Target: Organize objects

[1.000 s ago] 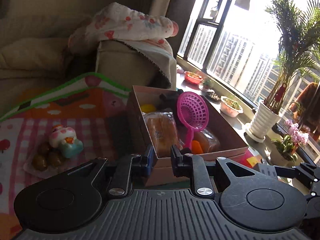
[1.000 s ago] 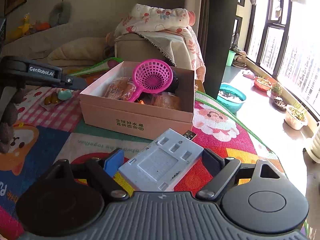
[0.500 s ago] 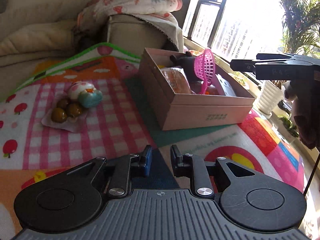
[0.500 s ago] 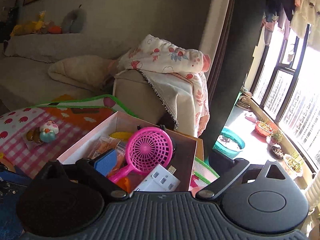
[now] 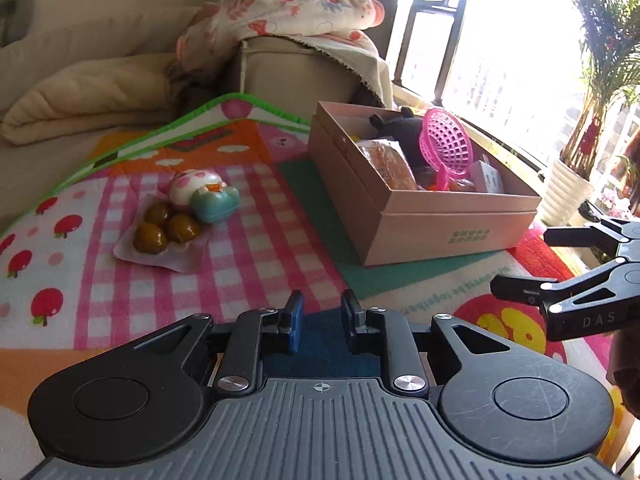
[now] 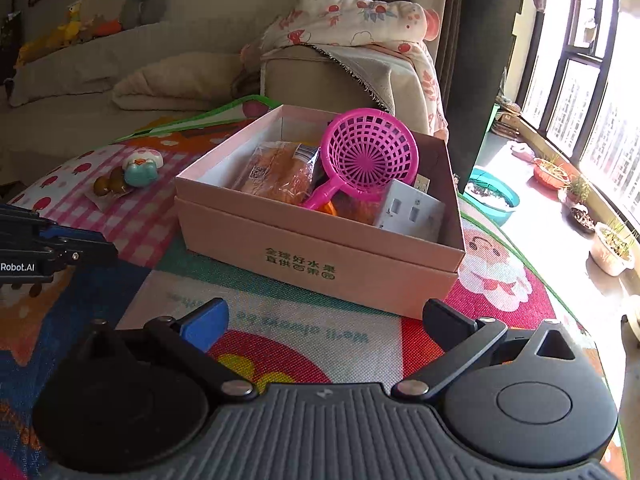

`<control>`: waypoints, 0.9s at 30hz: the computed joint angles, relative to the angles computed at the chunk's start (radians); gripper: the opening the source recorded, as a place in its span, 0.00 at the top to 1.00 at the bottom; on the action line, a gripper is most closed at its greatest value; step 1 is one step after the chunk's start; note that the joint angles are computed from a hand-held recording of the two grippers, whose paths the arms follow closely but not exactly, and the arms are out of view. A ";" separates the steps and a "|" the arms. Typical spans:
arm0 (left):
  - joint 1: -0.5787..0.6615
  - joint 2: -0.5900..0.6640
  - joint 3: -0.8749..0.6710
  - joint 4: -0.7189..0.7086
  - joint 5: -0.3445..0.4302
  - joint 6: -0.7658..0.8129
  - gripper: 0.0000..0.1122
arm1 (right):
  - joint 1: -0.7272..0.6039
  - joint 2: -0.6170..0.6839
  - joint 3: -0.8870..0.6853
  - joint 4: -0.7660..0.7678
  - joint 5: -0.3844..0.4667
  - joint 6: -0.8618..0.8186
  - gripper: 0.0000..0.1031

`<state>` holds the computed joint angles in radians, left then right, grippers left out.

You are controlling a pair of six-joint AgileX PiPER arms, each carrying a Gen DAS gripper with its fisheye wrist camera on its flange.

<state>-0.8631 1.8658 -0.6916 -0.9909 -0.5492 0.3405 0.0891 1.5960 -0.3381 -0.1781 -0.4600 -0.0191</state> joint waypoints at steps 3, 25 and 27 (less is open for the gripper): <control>0.021 -0.023 0.017 -0.050 -0.034 0.014 0.80 | 0.050 0.039 0.004 0.060 -0.016 -0.010 0.00; 0.342 0.171 -0.405 -0.372 0.178 0.339 0.75 | 0.070 0.114 0.021 0.046 -0.082 0.062 0.00; 0.315 0.196 -0.443 -0.437 0.149 0.457 0.70 | 0.068 0.115 0.021 0.040 -0.082 0.067 0.00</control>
